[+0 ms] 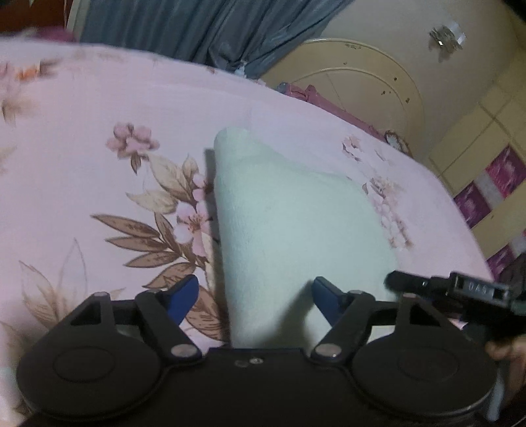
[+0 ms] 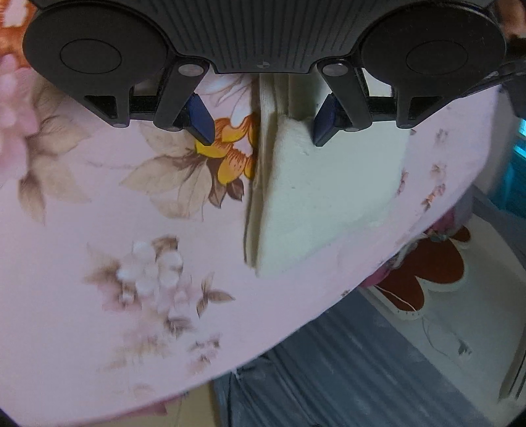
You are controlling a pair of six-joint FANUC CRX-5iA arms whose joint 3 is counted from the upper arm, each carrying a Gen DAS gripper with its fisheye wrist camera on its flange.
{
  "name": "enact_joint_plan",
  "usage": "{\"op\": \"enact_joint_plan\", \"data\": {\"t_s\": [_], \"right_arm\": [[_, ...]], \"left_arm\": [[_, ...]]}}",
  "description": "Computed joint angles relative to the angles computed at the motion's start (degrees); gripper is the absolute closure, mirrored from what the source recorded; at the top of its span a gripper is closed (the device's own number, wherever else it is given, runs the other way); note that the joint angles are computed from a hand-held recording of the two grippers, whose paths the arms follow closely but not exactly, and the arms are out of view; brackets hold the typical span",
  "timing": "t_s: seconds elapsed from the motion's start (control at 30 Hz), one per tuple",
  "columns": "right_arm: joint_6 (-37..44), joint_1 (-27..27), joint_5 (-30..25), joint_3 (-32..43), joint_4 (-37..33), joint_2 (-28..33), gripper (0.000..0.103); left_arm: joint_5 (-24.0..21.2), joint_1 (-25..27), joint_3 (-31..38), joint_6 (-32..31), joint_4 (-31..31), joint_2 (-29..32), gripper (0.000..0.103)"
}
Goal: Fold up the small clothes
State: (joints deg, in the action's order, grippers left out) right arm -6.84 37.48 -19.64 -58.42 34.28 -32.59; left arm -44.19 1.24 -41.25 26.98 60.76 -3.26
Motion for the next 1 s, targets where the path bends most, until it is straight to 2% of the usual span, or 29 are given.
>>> {"op": "enact_joint_plan", "data": {"t_s": [0.17, 0.23, 0.33, 0.4, 0.47, 0.57, 0.63, 0.67, 0.7, 0.73, 0.87, 1.0], "right_arm": [[11.3, -1.4, 3.1, 1.8, -12.7, -0.7, 0.038], [17.7, -1.9, 2.9, 3.9, -18.3, 0.8, 0.038], [24.4, -2.7, 1.7, 7.1, -23.0, 3.6, 0.039], [26.2, -2.7, 0.8, 8.5, -23.7, 5.1, 0.046], [34.1, -3.9, -0.3, 11.4, -30.6, 6.8, 0.053], [41.9, -5.4, -1.6, 14.5, -37.1, 8.9, 0.055], [43.7, -5.4, -2.8, 15.7, -37.0, 10.1, 0.057], [43.5, -4.9, -3.3, 15.9, -35.6, 10.4, 0.063], [42.0, -4.0, -3.3, 15.5, -33.1, 10.3, 0.067], [38.9, -2.7, -3.3, 14.4, -29.1, 9.7, 0.068], [26.3, 1.1, -3.6, 10.4, -13.5, 8.4, 0.073], [18.5, 3.6, -5.3, 8.2, -3.7, 7.0, 0.074]], "left_arm": [[-2.3, 0.3, 1.5, 1.6, 0.9, 2.4, 0.031], [-2.1, -0.1, 2.3, 2.0, -0.2, 2.8, 0.033], [-1.8, -0.7, 3.1, 2.7, -1.3, 3.3, 0.035], [-2.5, -0.8, 3.4, 2.5, -0.4, 3.8, 0.039], [-2.4, -1.1, 3.5, 2.6, 0.1, 4.3, 0.040], [-1.3, -2.0, 3.5, 2.8, 0.1, 4.3, 0.040], [-0.5, -2.5, 3.5, 2.8, -0.1, 4.1, 0.048], [-0.3, -2.7, 3.5, 2.7, 0.0, 4.1, 0.052], [-0.6, -2.8, 3.6, 2.3, 0.4, 4.1, 0.061], [-0.5, -3.0, 3.5, 2.2, 0.8, 4.0, 0.064], [0.7, -3.5, 3.2, 1.9, 1.0, 3.1, 0.069], [1.0, -3.6, 3.0, 1.3, 0.6, 1.9, 0.073]]}}
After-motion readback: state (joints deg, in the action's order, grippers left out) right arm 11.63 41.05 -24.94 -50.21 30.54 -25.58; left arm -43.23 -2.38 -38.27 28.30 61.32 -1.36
